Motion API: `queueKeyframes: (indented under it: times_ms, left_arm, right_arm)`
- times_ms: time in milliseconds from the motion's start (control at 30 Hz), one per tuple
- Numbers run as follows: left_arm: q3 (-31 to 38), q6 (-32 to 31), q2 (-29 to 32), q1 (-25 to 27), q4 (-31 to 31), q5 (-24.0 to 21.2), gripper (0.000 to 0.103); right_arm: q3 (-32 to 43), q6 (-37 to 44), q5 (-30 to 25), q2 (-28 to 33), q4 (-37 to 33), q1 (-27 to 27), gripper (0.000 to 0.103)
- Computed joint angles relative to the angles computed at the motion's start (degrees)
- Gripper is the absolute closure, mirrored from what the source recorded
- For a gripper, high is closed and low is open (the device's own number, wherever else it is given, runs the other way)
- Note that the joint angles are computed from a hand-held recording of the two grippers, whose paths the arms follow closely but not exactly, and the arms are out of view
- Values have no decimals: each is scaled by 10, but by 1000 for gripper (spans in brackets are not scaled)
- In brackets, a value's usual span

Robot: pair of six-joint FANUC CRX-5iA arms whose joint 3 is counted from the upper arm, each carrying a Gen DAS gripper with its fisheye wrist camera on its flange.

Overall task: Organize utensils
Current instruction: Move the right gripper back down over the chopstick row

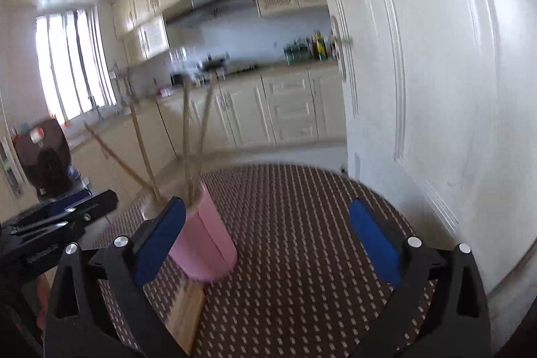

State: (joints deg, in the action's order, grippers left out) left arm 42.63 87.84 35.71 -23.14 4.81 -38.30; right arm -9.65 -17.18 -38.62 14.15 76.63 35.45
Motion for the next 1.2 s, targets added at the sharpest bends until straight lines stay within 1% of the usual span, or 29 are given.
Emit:
queueKeyframes:
  times_ms: [33, 67, 100, 167, 300, 367, 400, 467, 500, 600, 667, 700, 733, 767, 833, 967, 1000, 1067, 1133, 1200]
  left_arm:
    - [-3, -4, -1, 1, 4, -5, 35]
    - [-8, -7, -4, 2, 4, -10, 35]
    - [-7, -4, -4, 1, -8, -20, 35]
    - [-9, 4, -8, 0, -24, -33, 33]
    - [-27, 9, -20, 4, -29, -43, 30]
    - [-28, 14, -24, 3, -41, -53, 29]
    - [-27, 24, -25, 2, -53, -62, 29]
    - [-27, 36, -28, 2, -67, -71, 29]
    - [-27, 36, -29, 3, -67, -81, 29]
    - [-32, 29, -31, 5, -63, -95, 28]
    - [-33, 29, -32, 6, -65, -105, 26]
    - [-37, 25, -34, 8, -61, -110, 25]
    - [-41, 21, -35, 10, -55, -114, 25]
    - [-43, 18, -35, 12, -51, -117, 25]
    - [-43, 6, -33, 16, -37, -127, 25]
    - [-41, 3, -29, 21, -32, -141, 25]
    - [-35, 3, -25, 21, -31, -149, 25]
    - [-27, 3, -19, 23, -28, -166, 24]
    - [-15, 2, -10, 25, -22, -186, 23]
    - [-19, -2, -10, 26, -15, -191, 23]
  right_arm:
    - [26, 62, -30, 9, -66, 16, 8]
    - [46, 120, -41, 14, -120, 24, 8]
    - [60, 165, -43, 15, -161, 29, 8]
    - [100, 257, -74, 27, -234, 43, 8]
    - [171, 397, -126, 50, -337, 58, 8]
    - [200, 447, -142, 59, -391, 63, 8]
    - [225, 480, -157, 67, -432, 62, 8]
    - [265, 521, -181, 81, -489, 58, 8]
    - [289, 540, -201, 91, -515, 56, 8]
    - [330, 572, -243, 110, -554, 55, 8]
    - [364, 606, -270, 124, -595, 50, 9]
    - [378, 619, -283, 129, -614, 48, 12]
    - [388, 625, -293, 134, -627, 46, 18]
    - [405, 633, -309, 143, -641, 43, 20]
    - [434, 649, -338, 161, -665, 38, 21]
    - [470, 669, -377, 184, -686, 36, 28]
    - [482, 673, -389, 192, -693, 35, 29]
    - [511, 683, -414, 210, -709, 31, 35]
    - [535, 688, -434, 224, -724, 27, 38]
    - [559, 691, -450, 238, -734, 24, 41]
